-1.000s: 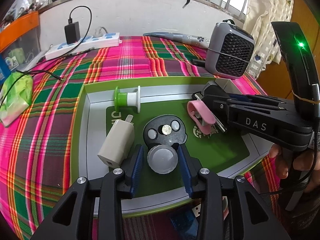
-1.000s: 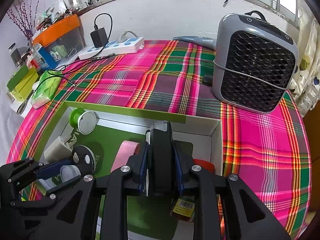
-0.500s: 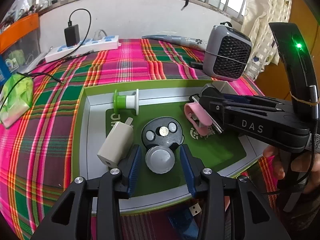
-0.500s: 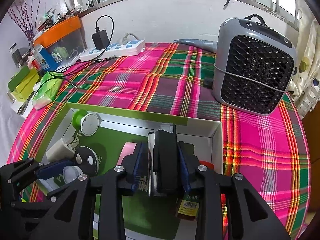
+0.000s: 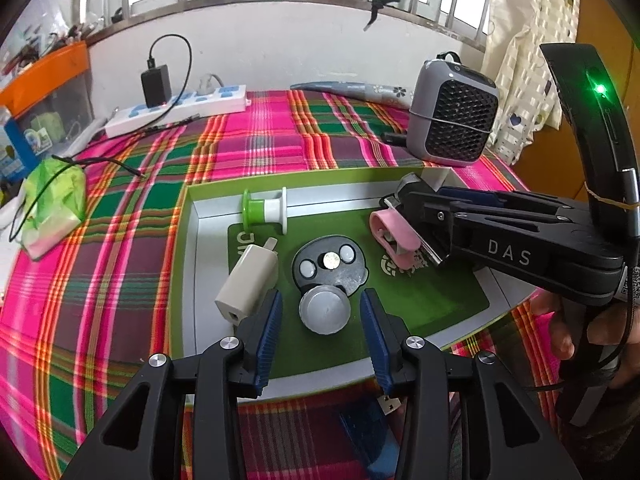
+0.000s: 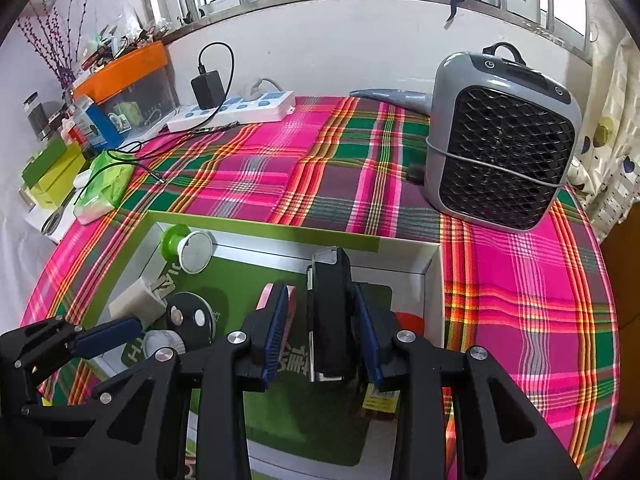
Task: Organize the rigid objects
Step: 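Withdraw the left tool toward the blue USB stick while the right tool reaches the pink clip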
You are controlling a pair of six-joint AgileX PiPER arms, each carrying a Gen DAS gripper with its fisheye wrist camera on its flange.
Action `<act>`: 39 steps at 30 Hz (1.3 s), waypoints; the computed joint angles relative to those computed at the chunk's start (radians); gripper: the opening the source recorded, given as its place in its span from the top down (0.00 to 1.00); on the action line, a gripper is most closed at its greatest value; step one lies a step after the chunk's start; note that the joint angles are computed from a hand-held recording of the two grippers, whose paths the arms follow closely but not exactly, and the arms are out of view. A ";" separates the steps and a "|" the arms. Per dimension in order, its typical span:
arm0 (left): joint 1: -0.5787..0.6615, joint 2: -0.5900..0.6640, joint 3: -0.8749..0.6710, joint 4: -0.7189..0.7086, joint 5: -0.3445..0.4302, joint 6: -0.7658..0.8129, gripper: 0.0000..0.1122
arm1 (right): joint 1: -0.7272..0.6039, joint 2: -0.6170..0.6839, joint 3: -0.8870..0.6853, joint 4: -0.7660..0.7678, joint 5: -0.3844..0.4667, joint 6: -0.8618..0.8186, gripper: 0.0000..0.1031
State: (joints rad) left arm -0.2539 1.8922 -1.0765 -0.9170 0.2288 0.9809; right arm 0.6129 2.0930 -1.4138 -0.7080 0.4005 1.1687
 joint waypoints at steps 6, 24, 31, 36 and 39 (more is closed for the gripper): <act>0.001 -0.032 0.032 -0.018 -0.010 0.018 0.65 | 0.017 -0.020 0.017 -0.041 0.010 0.051 0.65; 0.007 -0.138 0.144 -0.164 -0.028 0.165 0.65 | 0.080 -0.100 0.116 -0.200 0.013 0.258 0.65; 0.012 -0.171 0.183 -0.231 -0.029 0.232 0.65 | 0.104 -0.130 0.161 -0.258 0.017 0.344 0.65; 0.018 -0.197 0.212 -0.280 -0.026 0.281 0.65 | 0.125 -0.158 0.199 -0.311 0.024 0.418 0.65; 0.028 -0.213 0.234 -0.336 -0.016 0.338 0.65 | 0.140 -0.176 0.225 -0.349 0.031 0.472 0.65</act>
